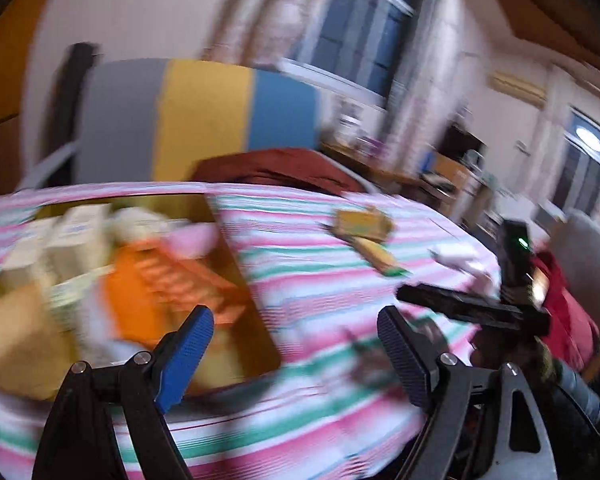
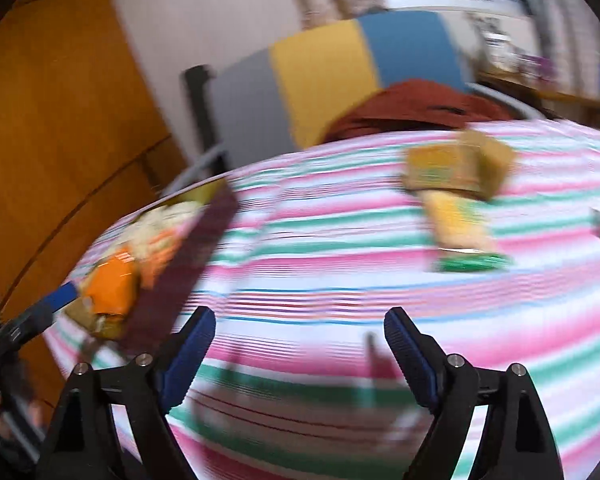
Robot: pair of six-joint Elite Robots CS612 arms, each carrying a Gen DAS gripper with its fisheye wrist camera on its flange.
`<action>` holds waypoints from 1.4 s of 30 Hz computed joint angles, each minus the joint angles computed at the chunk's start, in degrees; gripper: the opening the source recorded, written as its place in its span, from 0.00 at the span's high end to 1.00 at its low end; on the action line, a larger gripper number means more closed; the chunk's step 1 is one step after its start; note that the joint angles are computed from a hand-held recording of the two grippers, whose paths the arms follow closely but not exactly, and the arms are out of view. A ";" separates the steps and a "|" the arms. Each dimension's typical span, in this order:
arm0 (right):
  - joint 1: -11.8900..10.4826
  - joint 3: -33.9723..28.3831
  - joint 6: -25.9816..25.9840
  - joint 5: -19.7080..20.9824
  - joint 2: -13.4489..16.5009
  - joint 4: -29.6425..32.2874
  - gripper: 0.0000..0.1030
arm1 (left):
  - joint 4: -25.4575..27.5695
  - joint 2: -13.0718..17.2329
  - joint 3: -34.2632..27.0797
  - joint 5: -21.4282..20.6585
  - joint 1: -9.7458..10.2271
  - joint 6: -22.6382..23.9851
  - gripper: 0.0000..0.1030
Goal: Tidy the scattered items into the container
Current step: 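Move both tools back toward the cracker packs and white erasers, then lower the right tool onto the pink sock and close it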
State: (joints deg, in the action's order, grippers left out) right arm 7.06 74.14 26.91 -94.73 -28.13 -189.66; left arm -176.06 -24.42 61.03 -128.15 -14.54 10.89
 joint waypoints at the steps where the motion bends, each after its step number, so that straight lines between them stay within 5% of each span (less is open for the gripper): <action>1: -0.32 1.81 1.33 -1.88 -0.83 -0.65 0.15 | 1.80 -0.23 0.24 -1.66 -0.63 2.06 0.17; 7: -2.97 11.06 10.90 -9.27 -5.57 -4.38 0.11 | 10.22 -1.00 1.49 -2.87 -4.47 13.97 0.17; 14: -5.58 17.64 16.82 -15.20 -10.76 -5.79 0.06 | 15.91 -1.30 2.53 -1.49 -6.14 19.80 0.17; 21: -9.67 19.24 22.38 -13.08 -13.13 -5.14 0.05 | 16.32 -0.69 1.64 -1.18 -5.75 18.02 0.17; 32: -15.39 16.20 33.05 -7.82 -10.56 1.31 0.04 | 16.75 -0.19 0.84 -0.18 -5.41 15.58 0.17; 35: -15.85 14.45 32.11 -5.18 -9.83 4.48 0.04 | 17.16 -0.04 0.55 0.12 -5.41 15.05 0.17; 40: -15.46 12.98 22.96 1.18 -8.50 -1.14 0.02 | 17.47 -0.19 0.81 0.22 -5.50 15.53 0.17; 42: -15.51 12.39 18.78 7.84 -7.91 -4.33 0.02 | 17.36 -0.35 1.12 0.53 -5.60 15.89 0.17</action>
State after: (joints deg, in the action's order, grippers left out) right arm -8.45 86.54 45.69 -86.88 -36.04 -193.99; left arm -158.70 -24.78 62.15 -127.63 -20.14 26.78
